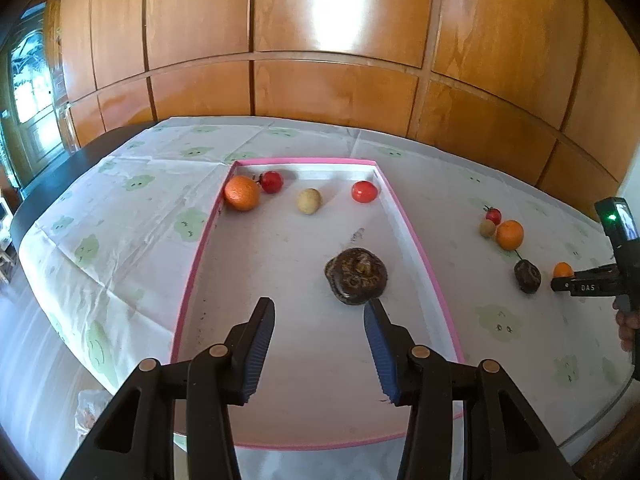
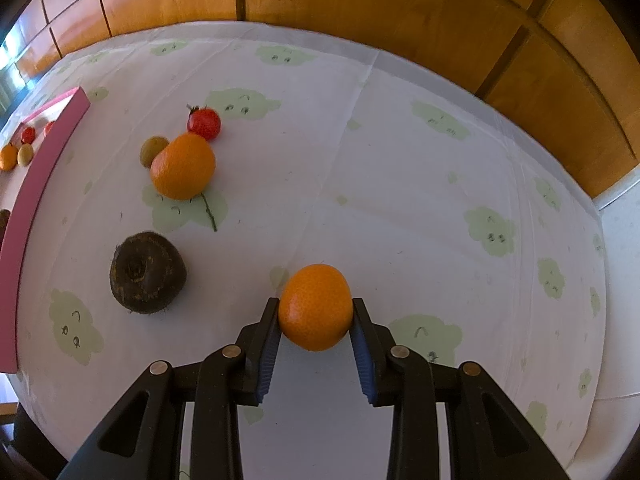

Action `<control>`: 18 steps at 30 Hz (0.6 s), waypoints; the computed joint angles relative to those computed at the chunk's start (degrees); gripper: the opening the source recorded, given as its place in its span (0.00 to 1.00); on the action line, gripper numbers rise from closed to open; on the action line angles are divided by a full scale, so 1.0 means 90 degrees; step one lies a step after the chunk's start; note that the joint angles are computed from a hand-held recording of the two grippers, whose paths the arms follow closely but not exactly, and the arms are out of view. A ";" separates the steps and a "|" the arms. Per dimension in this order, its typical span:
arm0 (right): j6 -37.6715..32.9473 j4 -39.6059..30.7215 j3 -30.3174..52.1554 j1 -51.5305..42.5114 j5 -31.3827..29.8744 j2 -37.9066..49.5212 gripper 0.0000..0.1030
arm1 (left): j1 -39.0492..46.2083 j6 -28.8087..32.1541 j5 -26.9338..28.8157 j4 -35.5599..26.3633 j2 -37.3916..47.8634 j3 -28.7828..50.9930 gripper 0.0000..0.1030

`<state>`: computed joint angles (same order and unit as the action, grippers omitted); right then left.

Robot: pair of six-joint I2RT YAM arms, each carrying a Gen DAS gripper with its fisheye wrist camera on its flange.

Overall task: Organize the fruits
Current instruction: 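Carry the orange into the pink tray and open the right gripper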

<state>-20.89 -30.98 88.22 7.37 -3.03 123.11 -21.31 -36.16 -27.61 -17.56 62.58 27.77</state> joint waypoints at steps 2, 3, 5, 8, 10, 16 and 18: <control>0.0075 -0.0003 -0.0088 -0.0043 -0.0192 -0.0228 0.33 | 0.0163 0.0040 0.0056 0.0018 -0.0093 -0.0068 0.46; 0.0088 -0.0006 -0.0141 -0.0041 -0.0281 -0.0338 0.33 | 0.0231 0.0074 0.0076 0.0015 -0.0141 -0.0093 0.46; 0.0106 -0.0039 -0.0271 0.0043 -0.0491 -0.0590 0.33 | 0.0388 0.0153 0.0105 0.0035 -0.0255 -0.0184 0.46; 0.0043 -0.0014 -0.0556 0.0408 -0.0760 -0.1009 0.33 | 0.0684 0.0234 0.0220 0.0078 -0.0379 -0.0338 0.46; 0.0068 -0.0058 -0.0612 0.0700 -0.0941 -0.1149 0.33 | 0.0850 0.0275 0.0321 0.0105 -0.0450 -0.0425 0.46; 0.0269 -0.0053 -0.0656 0.1784 -0.1221 -0.1361 0.33 | 0.1161 0.0410 0.0500 0.0112 -0.0725 -0.0575 0.46; 0.0391 0.0028 -0.0575 0.2151 -0.1214 -0.1286 0.33 | 0.1234 0.0438 0.0546 0.0072 -0.0827 -0.0603 0.46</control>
